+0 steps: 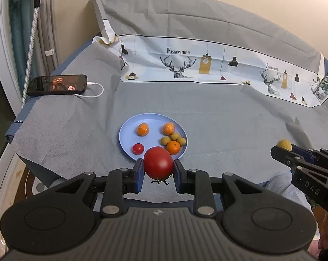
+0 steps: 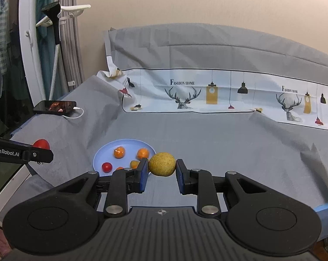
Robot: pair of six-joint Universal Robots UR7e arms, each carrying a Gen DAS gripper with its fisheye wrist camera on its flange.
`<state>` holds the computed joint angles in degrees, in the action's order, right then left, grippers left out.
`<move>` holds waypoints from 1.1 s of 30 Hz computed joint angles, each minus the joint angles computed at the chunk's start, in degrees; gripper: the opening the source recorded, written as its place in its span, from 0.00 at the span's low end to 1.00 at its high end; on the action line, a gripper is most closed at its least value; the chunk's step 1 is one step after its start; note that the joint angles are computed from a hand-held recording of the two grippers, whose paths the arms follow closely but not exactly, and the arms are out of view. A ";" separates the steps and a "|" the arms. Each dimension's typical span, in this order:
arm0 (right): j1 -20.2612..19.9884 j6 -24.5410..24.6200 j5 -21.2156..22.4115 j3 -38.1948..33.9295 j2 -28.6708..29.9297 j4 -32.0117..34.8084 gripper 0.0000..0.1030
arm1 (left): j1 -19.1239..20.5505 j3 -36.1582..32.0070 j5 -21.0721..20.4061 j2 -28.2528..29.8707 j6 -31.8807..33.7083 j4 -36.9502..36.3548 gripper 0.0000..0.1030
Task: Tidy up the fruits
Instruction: 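Carry the tomato and yellow fruit over the blue plate with both tools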
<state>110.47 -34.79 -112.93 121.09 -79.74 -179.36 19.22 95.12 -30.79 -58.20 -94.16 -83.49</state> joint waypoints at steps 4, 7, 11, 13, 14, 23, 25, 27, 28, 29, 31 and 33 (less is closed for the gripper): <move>-0.10 -0.21 -0.52 -1.00 1.25 1.37 0.27 | 1.01 0.37 -0.06 -0.36 1.52 -1.36 0.30; -0.05 -0.55 -0.93 -1.88 2.52 1.77 0.27 | 1.77 0.66 0.46 -0.71 2.86 -2.54 0.30; -0.34 -0.67 -1.04 -3.35 4.36 2.82 0.27 | 3.43 -0.19 0.38 -0.54 3.88 -2.52 0.30; -0.52 -0.34 -1.00 -4.49 5.44 3.78 0.27 | 4.46 -0.46 0.21 -0.57 4.90 -3.12 0.30; -0.63 -0.11 -0.91 -5.10 6.03 4.30 0.27 | 5.05 -0.74 0.21 -0.47 5.55 -3.45 0.30; -1.78 1.47 0.71 -11.71 12.51 9.40 0.27 | 10.84 -3.50 0.66 1.40 12.90 -7.97 0.30; -2.01 1.44 1.07 -13.34 14.17 10.66 0.27 | 12.23 -4.23 0.60 2.11 14.88 -9.34 0.30; -2.38 1.43 1.42 -15.10 15.92 12.19 0.27 | 13.76 -5.06 0.34 2.86 16.93 -10.62 0.30; -2.53 1.51 1.35 -15.95 16.86 12.76 0.27 | 14.61 -5.38 0.17 3.23 18.38 -11.72 0.30; -2.75 1.60 1.43 -16.87 17.80 13.46 0.27 | 15.35 -5.81 0.11 3.59 19.34 -12.21 0.30; -3.16 1.32 1.50 -18.59 19.74 14.13 0.27 | 16.76 -6.59 0.03 4.36 21.12 -13.04 0.30; -3.74 0.22 1.63 -20.18 21.73 14.23 0.27 | 18.29 -7.45 -0.02 5.27 22.78 -13.71 0.30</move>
